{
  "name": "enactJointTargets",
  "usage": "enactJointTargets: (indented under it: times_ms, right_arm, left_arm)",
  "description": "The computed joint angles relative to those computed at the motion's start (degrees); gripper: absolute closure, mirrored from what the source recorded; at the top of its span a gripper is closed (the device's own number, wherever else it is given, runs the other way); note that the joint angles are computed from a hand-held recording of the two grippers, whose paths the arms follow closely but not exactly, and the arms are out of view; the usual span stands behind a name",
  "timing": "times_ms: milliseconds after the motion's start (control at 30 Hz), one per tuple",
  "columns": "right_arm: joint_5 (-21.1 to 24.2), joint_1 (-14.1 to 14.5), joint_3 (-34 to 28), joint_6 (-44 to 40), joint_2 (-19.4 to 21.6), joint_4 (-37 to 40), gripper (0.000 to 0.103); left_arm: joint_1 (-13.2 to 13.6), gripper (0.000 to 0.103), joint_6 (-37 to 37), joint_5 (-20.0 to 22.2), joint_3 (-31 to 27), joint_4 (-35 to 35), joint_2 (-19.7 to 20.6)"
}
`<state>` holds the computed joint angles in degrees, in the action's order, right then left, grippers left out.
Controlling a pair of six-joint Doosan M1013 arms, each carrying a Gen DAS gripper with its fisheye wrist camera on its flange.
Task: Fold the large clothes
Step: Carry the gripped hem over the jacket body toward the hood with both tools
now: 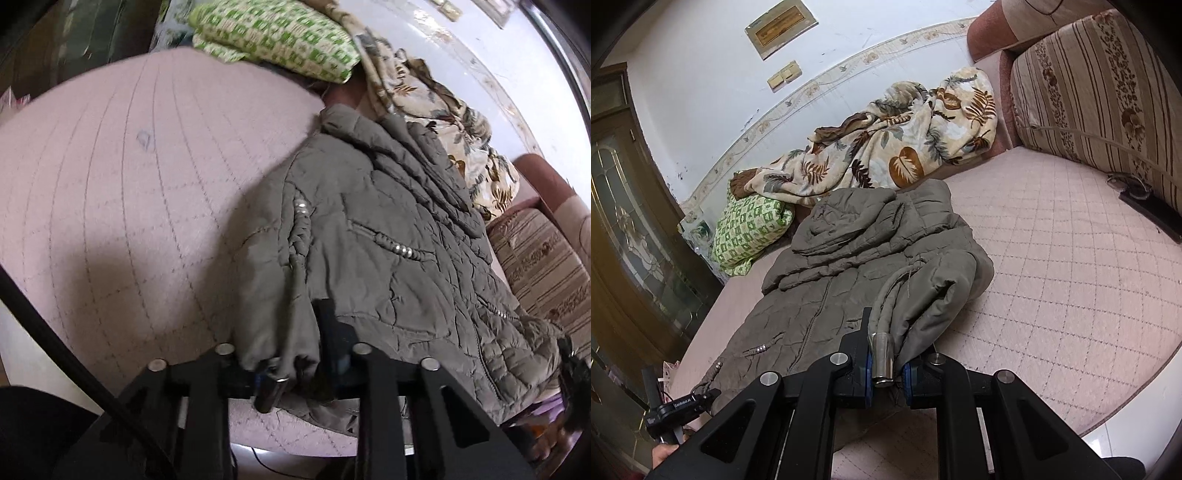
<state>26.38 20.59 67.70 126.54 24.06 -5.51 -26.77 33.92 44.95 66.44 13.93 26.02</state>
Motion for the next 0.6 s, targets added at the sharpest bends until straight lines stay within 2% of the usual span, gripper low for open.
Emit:
enactJointTargets:
  times_ms: [200,433,600]
  right_arm:
    - [-0.8,-0.2,0.1,-0.9,0.0,0.6,0.090]
    - [-1.1,-0.2,-0.9,-1.4,0.1,-0.5,0.090]
    - [-1.1,-0.8,-2.8,-3.7,0.6,1.5,0.090]
  left_arm:
    - [-1.2,0.087,0.4,0.8,-1.7,6.7,0.6]
    - [-1.8,0.088,0.9,1.0,-4.7,11.8,1.4]
    - [-2.0,0.088,2.5,1.2,-8.0,14.6,2.7]
